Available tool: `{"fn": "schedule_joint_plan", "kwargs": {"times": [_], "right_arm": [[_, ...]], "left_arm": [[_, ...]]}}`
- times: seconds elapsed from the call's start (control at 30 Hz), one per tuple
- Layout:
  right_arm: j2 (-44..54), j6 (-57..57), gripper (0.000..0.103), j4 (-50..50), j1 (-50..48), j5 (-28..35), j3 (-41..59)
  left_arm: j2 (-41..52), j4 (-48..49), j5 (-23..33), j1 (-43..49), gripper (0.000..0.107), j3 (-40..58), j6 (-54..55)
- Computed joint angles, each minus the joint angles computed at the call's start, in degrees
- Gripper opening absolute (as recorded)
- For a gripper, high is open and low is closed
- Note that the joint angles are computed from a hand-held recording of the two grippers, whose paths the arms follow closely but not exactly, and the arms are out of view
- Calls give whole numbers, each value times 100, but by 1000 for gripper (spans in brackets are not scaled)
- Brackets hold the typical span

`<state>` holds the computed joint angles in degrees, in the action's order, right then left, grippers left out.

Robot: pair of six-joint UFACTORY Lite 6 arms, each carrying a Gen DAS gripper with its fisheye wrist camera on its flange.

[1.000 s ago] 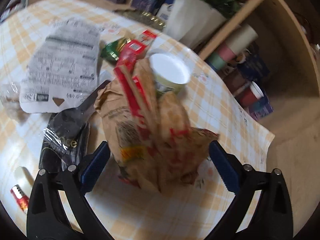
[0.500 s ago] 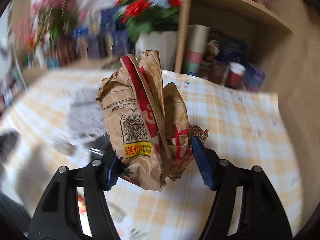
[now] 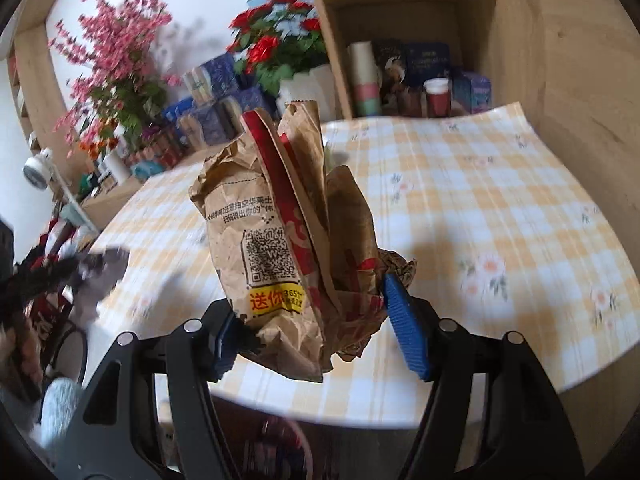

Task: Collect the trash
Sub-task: 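Carry both items over the brown bin and open the right tool to drop the bag, then open the left tool over the brown bin to drop the grey paper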

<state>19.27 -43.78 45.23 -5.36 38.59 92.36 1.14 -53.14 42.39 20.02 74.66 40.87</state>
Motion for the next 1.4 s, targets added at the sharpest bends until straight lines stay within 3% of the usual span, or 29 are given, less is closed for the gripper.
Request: {"fn": "schedule_joint_plan", "kwargs": {"times": [0.3, 0.47, 0.67, 0.87, 1.0, 1.1, 1.3, 1.4], "right_arm": [[-1750, -977, 66, 635, 208, 613, -2447], [-2040, -804, 66, 476, 704, 877, -3150], [-1385, -10, 66, -179, 1510, 865, -3281], [-136, 699, 68, -419, 1969, 632, -2962], [94, 1194, 81, -609, 2021, 484, -2872], [-103, 1260, 92, -660, 1892, 492, -2945], [-873, 1675, 94, -1077, 1620, 71, -3019], [-1465, 2083, 96, -1513, 1569, -486, -3244]], "left_arm": [[-1077, -58, 180, -43, 36, -1038, 173], [-1543, -97, 342, 87, 36, -1520, 281], [-1824, -219, 592, 379, 36, -1948, 368], [-1991, -251, 735, 532, 36, -2180, 443], [-2120, -284, 817, 609, 36, -2260, 497], [-2121, -260, 834, 615, 36, -2269, 467], [-2119, -184, 840, 470, 36, -2361, 364], [-2134, -116, 694, 230, 36, -2465, 325]]}}
